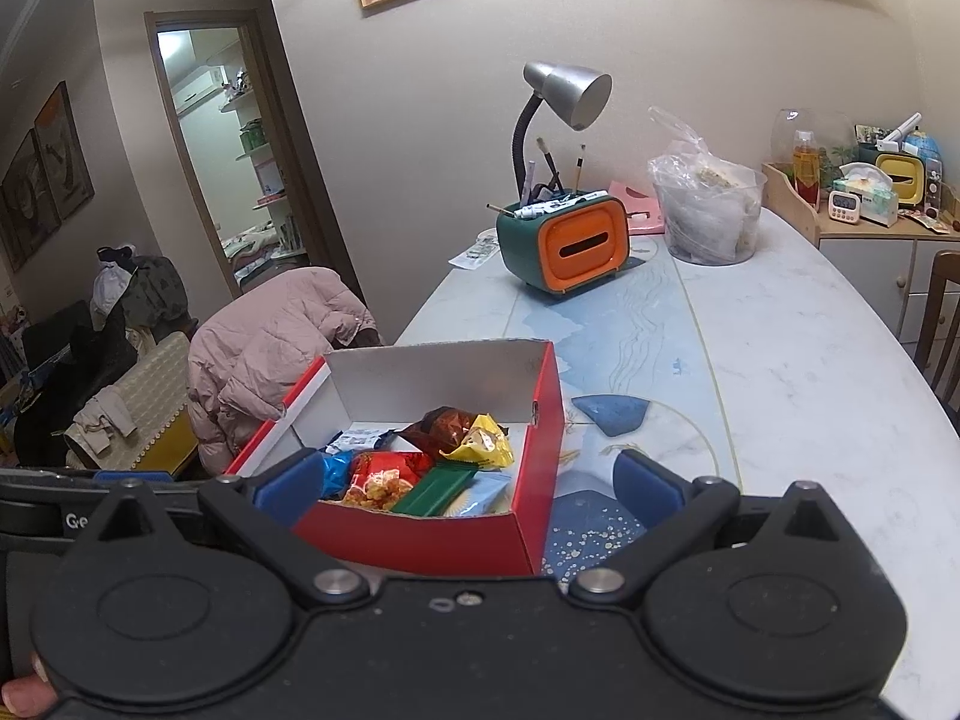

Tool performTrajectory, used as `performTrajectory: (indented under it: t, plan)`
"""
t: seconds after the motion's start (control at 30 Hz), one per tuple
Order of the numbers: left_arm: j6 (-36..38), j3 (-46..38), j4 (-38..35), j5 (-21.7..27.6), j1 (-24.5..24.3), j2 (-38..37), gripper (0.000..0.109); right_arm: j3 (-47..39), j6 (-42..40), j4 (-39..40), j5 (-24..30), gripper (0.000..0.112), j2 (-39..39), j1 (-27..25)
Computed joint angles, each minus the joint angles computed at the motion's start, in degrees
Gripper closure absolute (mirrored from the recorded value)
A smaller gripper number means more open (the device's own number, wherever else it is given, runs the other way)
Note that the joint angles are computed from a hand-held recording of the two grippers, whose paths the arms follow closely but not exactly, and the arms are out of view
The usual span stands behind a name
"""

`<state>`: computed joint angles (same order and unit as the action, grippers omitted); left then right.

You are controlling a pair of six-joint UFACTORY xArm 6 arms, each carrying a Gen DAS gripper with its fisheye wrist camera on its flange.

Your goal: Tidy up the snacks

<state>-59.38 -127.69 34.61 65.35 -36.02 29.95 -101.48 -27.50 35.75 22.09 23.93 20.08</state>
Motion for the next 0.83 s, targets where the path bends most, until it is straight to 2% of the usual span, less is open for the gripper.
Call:
performTrajectory:
  t: [0.67,0.83]
  plan:
    - [-0.64,2.61,0.54,-1.18,-0.01,-1.35,0.008,0.02,1.06,-0.80,-0.05,0.009,0.10,-0.11]
    - [0.12,1.05,-0.18,-0.83,-0.16,-0.31,0.008,1.03,1.82,-1.21,-0.58,0.009,-0.36,-0.15]
